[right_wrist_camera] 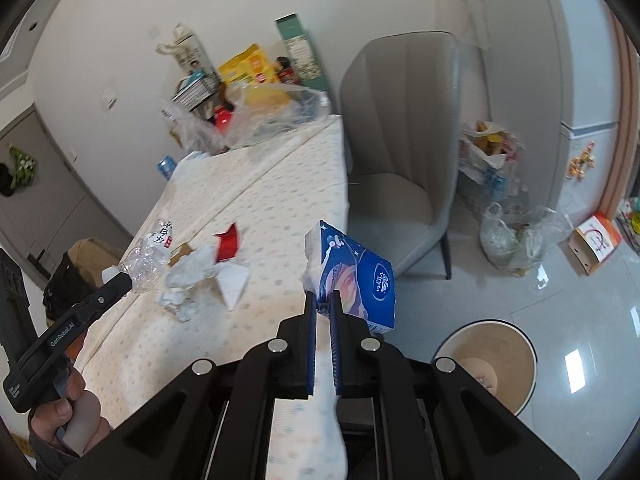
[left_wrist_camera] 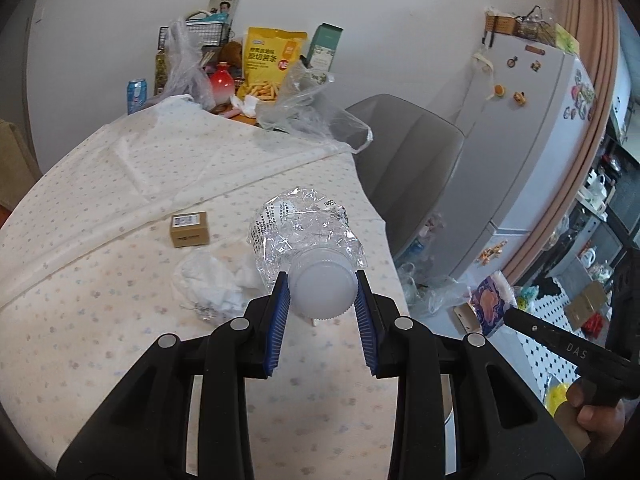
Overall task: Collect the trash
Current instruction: 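Carry the bottle and tissue pack to the bin and release both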
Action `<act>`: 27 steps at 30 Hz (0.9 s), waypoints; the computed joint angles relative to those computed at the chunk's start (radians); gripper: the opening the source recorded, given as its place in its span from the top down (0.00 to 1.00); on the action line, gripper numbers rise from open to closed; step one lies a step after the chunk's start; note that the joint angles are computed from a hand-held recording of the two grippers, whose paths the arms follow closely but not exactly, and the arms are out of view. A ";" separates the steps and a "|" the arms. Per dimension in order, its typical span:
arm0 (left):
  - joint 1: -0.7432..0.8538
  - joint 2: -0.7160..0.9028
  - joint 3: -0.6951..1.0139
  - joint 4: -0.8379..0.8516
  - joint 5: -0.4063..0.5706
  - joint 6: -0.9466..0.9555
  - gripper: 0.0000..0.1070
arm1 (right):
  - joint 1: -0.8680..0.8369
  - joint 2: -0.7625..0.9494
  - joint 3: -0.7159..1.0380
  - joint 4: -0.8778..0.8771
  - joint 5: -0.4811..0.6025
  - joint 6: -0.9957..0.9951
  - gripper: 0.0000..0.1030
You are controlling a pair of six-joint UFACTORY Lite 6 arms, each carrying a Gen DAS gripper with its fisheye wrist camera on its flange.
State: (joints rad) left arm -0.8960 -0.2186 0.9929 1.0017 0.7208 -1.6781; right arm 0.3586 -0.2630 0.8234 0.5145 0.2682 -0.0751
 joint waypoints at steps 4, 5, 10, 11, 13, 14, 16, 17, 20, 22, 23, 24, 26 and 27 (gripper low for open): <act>-0.014 0.124 0.109 -0.008 -0.032 0.029 0.70 | -0.108 -0.049 -0.085 0.162 0.014 -0.179 0.93; -0.019 0.156 0.137 -0.012 -0.039 0.036 0.70 | -0.131 -0.054 -0.102 0.205 0.015 -0.226 0.93; -0.028 0.307 0.276 -0.050 -0.076 0.097 0.70 | -0.248 -0.039 -0.166 0.440 0.030 -0.499 0.93; -0.027 0.336 0.302 -0.059 -0.083 0.109 0.70 | -0.275 -0.030 -0.179 0.493 0.035 -0.561 0.93; -0.027 0.397 0.360 -0.082 -0.097 0.139 0.70 | -0.305 -0.012 -0.193 0.541 0.033 -0.617 0.93; -0.026 0.428 0.391 -0.097 -0.104 0.157 0.70 | -0.331 0.003 -0.202 0.578 0.036 -0.662 0.93; -0.024 0.487 0.450 -0.129 -0.119 0.195 0.70 | -0.368 0.027 -0.205 0.613 0.045 -0.708 0.93; -0.025 0.517 0.481 -0.143 -0.125 0.211 0.70 | -0.384 0.035 -0.211 0.632 0.046 -0.734 0.93; -0.028 0.627 0.602 -0.205 -0.134 0.284 0.70 | -0.452 0.063 -0.227 0.701 0.062 -0.839 0.93; -0.033 0.694 0.680 -0.249 -0.133 0.335 0.70 | -0.497 0.091 -0.233 0.757 0.075 -0.919 0.93; -0.036 0.728 0.720 -0.273 -0.130 0.363 0.70 | -0.519 0.109 -0.235 0.789 0.086 -0.966 0.93; -0.038 0.760 0.760 -0.295 -0.126 0.390 0.70 | -0.540 0.131 -0.234 0.826 0.106 -1.023 0.92; -0.042 0.830 0.851 -0.346 -0.114 0.451 0.70 | -0.576 0.198 -0.214 0.876 0.146 -1.097 0.88; -0.043 0.858 0.885 -0.366 -0.110 0.473 0.70 | -0.595 0.244 -0.207 0.917 0.161 -1.146 0.78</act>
State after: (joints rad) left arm -0.9389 0.6395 1.8774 0.6354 0.6109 -1.2052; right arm -0.2360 -0.0191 0.6166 1.4314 0.4296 -1.2211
